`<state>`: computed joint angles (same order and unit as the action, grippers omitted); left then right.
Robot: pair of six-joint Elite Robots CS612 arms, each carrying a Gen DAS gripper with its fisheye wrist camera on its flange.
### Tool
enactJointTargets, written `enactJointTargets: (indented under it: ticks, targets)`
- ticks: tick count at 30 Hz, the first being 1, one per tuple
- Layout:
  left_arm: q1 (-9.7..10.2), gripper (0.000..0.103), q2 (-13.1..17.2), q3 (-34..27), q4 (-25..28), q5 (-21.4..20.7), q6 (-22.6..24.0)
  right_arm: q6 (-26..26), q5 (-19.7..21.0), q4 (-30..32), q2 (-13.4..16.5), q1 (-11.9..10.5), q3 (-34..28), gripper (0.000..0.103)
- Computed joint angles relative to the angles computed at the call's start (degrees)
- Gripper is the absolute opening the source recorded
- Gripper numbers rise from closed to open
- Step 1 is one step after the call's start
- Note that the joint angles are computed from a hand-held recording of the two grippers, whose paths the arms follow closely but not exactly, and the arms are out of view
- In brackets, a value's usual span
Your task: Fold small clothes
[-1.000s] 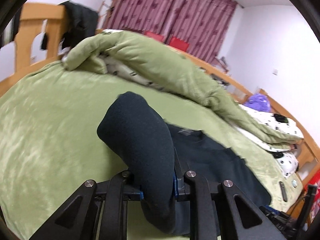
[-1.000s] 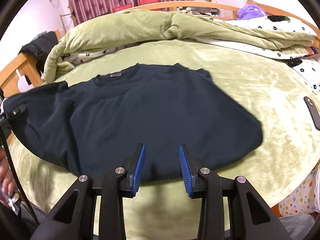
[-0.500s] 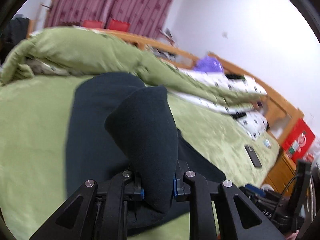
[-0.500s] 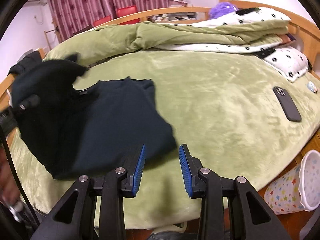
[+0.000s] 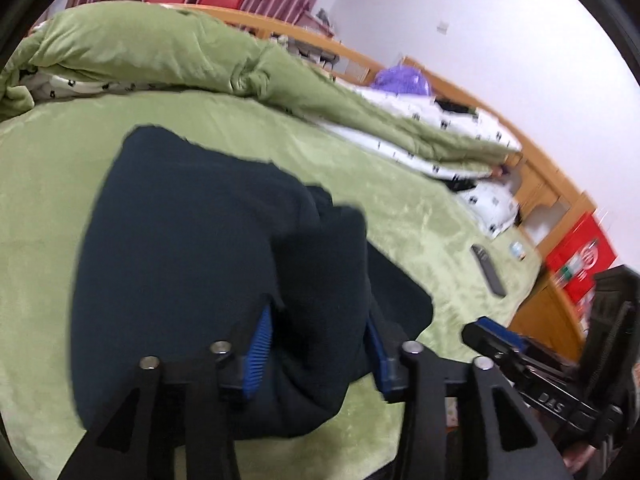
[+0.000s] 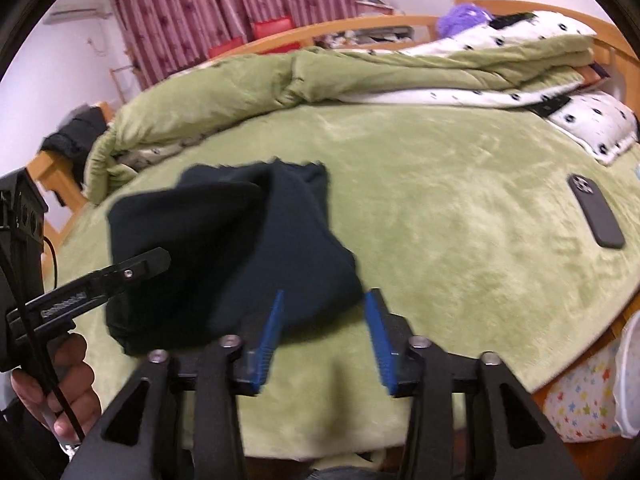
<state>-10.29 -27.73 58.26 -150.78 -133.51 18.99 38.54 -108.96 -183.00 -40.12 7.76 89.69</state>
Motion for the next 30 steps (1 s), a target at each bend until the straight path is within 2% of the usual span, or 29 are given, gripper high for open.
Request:
enactJointTargets:
  ticks: [2,6,10,12,14,17,20,22,23,24,26,30]
  targets:
    - [0.77,0.061,0.2,-0.5,-2.0,-1.0,-1.1,-0.9,1.3,-2.0,0.5,0.1,-0.9,0.054]
    - [2.33,0.061,0.9,-2.0,-6.5,1.2,-4.1,-2.4,5.3,-5.4,1.8,0.2,-2.9,0.059]
    - [3.18,0.061,2.8,-5.3,-6.4,4.7,-7.4,-2.6,8.2,-6.4,3.3,0.6,-5.0,0.06]
    - [3.39,0.061,3.9,-7.2,-5.6,5.9,-8.9,-2.5,9.0,-4.6,3.9,0.7,-6.3,0.061]
    - [3.55,0.061,4.6,-8.5,-4.2,6.2,-9.5,-0.9,8.9,-2.4,4.7,0.8,-7.7,0.061]
    - [3.46,0.061,5.0,-9.1,-3.5,7.2,-9.6,3.0,11.1,-1.8,5.7,0.2,-9.2,0.061]
    - [3.17,0.061,5.2,-9.7,-1.9,9.0,-8.6,7.7,9.5,1.8,7.5,-0.1,-12.6,0.061]
    - [3.12,0.061,5.5,-10.1,-1.6,9.6,-8.6,8.0,9.0,3.4,8.6,-0.3,-14.8,0.041]
    - [3.12,0.061,5.6,-10.4,-1.5,9.9,-8.7,6.8,9.4,5.1,8.9,-0.5,-16.0,0.025]
    - [3.12,0.061,5.7,-10.6,-1.3,10.2,-8.8,4.8,9.5,7.3,9.2,-0.6,-17.2,0.023]
    - [2.99,0.061,6.0,-11.2,-1.2,11.4,-9.1,0.2,7.9,7.4,9.3,-0.4,-18.0,0.017]
    - [2.87,0.061,6.3,-11.8,-1.0,12.7,-9.5,-7.0,3.5,-5.2,7.5,-0.4,-13.3,0.013]
